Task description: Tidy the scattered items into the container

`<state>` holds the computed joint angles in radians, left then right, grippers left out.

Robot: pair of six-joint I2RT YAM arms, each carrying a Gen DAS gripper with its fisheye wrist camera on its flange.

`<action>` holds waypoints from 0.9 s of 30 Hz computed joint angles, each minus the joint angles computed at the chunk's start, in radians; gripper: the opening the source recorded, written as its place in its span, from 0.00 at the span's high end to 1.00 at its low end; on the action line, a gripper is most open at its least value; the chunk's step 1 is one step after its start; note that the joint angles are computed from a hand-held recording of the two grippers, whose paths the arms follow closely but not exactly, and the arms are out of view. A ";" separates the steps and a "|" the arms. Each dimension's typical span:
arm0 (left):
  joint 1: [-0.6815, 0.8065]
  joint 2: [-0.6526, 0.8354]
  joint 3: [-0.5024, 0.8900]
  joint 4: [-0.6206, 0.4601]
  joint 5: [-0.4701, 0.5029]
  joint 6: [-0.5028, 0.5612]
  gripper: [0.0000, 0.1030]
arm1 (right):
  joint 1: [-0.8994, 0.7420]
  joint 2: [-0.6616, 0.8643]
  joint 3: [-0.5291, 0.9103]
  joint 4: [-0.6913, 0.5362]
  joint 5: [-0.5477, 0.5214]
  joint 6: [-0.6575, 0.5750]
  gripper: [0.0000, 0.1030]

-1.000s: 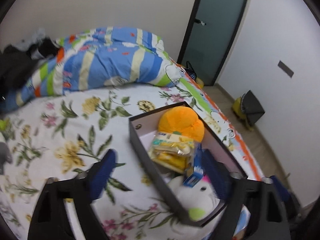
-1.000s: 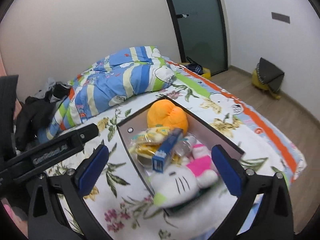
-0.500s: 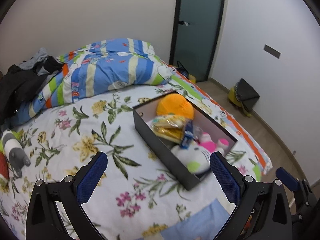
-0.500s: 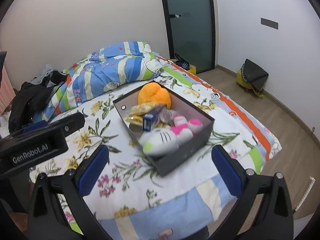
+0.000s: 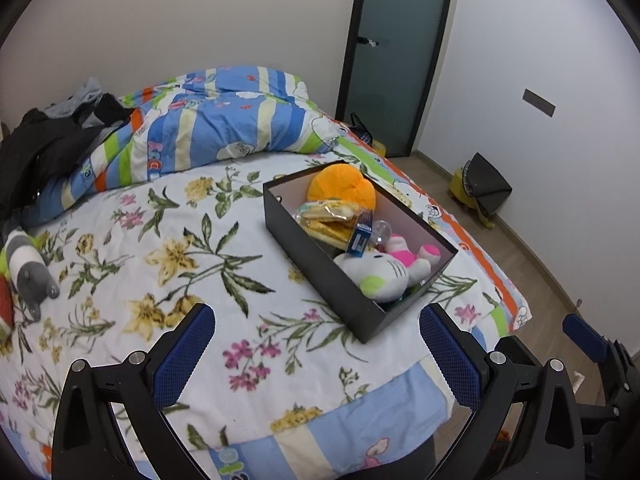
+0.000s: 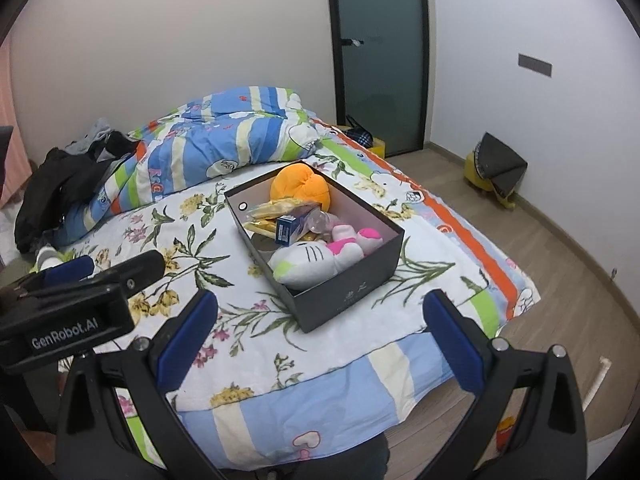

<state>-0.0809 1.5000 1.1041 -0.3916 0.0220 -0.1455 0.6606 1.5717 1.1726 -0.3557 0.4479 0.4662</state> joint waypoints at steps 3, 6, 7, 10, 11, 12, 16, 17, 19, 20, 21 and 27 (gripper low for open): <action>-0.010 -0.008 -0.009 -0.003 -0.014 -0.012 0.01 | 0.000 -0.012 -0.017 0.014 -0.001 -0.020 0.00; -0.017 -0.013 -0.008 -0.017 -0.015 -0.025 0.01 | -0.005 -0.021 -0.028 0.014 -0.007 -0.014 0.00; -0.019 -0.019 -0.011 -0.018 -0.018 -0.028 0.01 | -0.009 -0.027 -0.033 0.016 -0.012 -0.012 0.00; -0.018 -0.037 -0.014 -0.024 -0.014 -0.035 0.01 | -0.026 -0.031 -0.043 0.022 -0.041 -0.002 0.00; -0.016 -0.042 -0.016 -0.025 -0.013 -0.036 0.01 | -0.027 -0.030 -0.041 0.018 -0.042 0.004 0.00; -0.016 -0.049 -0.018 -0.028 -0.016 -0.037 0.01 | -0.029 -0.029 -0.042 0.016 -0.042 0.008 0.00; -0.018 -0.066 -0.021 -0.039 -0.042 -0.040 0.01 | -0.024 -0.023 -0.039 0.009 -0.026 0.010 0.00; -0.020 -0.066 -0.021 -0.041 -0.055 -0.038 0.01 | -0.021 -0.022 -0.038 0.008 -0.024 0.009 0.00; -0.022 -0.067 -0.025 -0.041 -0.064 -0.039 0.01 | -0.019 -0.023 -0.041 0.010 -0.029 0.010 0.00; -0.019 -0.065 -0.026 -0.043 -0.058 -0.042 0.01 | -0.019 -0.022 -0.041 0.009 -0.028 0.010 0.00; -0.018 -0.062 -0.026 -0.045 -0.055 -0.043 0.01 | -0.019 -0.020 -0.039 0.007 -0.026 0.009 0.00; -0.017 -0.052 -0.032 -0.050 -0.040 -0.042 0.01 | -0.026 -0.005 -0.032 -0.006 -0.031 0.022 0.00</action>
